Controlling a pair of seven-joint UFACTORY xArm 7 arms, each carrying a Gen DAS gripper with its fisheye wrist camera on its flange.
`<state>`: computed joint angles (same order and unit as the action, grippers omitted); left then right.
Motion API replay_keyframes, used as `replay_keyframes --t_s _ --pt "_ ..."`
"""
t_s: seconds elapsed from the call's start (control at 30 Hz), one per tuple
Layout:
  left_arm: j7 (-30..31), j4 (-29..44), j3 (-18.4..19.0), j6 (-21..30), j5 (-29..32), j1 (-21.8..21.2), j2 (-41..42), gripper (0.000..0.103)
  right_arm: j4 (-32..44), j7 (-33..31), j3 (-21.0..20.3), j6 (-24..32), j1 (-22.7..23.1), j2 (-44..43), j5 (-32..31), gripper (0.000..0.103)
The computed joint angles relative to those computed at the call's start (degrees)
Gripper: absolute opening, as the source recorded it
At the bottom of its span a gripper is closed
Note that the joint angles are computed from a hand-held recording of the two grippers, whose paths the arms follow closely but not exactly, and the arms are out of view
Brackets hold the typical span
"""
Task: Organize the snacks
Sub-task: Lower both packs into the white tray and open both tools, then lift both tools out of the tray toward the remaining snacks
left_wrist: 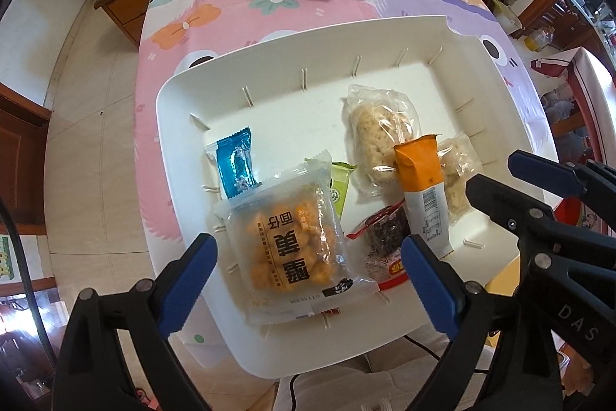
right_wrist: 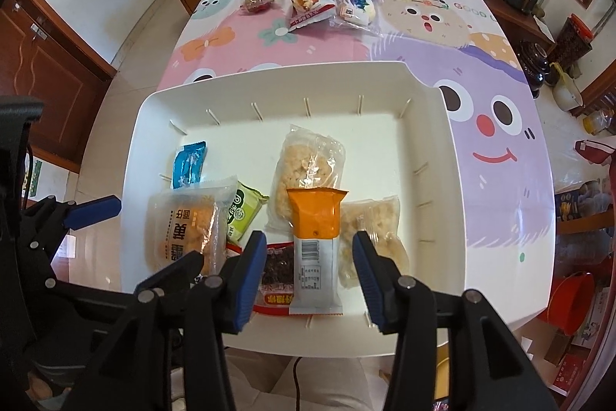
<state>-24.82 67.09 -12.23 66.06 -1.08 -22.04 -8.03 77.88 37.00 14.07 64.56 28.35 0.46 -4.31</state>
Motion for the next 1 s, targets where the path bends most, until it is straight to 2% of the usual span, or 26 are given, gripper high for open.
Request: replay_keyframes --t_s 0.63,1.0 --pt "-0.7 1.1 -0.3 -0.2 1.6 -0.3 1.3 0.096 -0.6 -1.5 -0.4 -0.5 -0.7 0.0 0.8 0.047" --pt "-2.5 5.2 0.1 -0.9 7.4 0.1 4.1 0.096 1.1 -2.3 -1.2 -1.9 -1.6 1.2 -1.0 0.047"
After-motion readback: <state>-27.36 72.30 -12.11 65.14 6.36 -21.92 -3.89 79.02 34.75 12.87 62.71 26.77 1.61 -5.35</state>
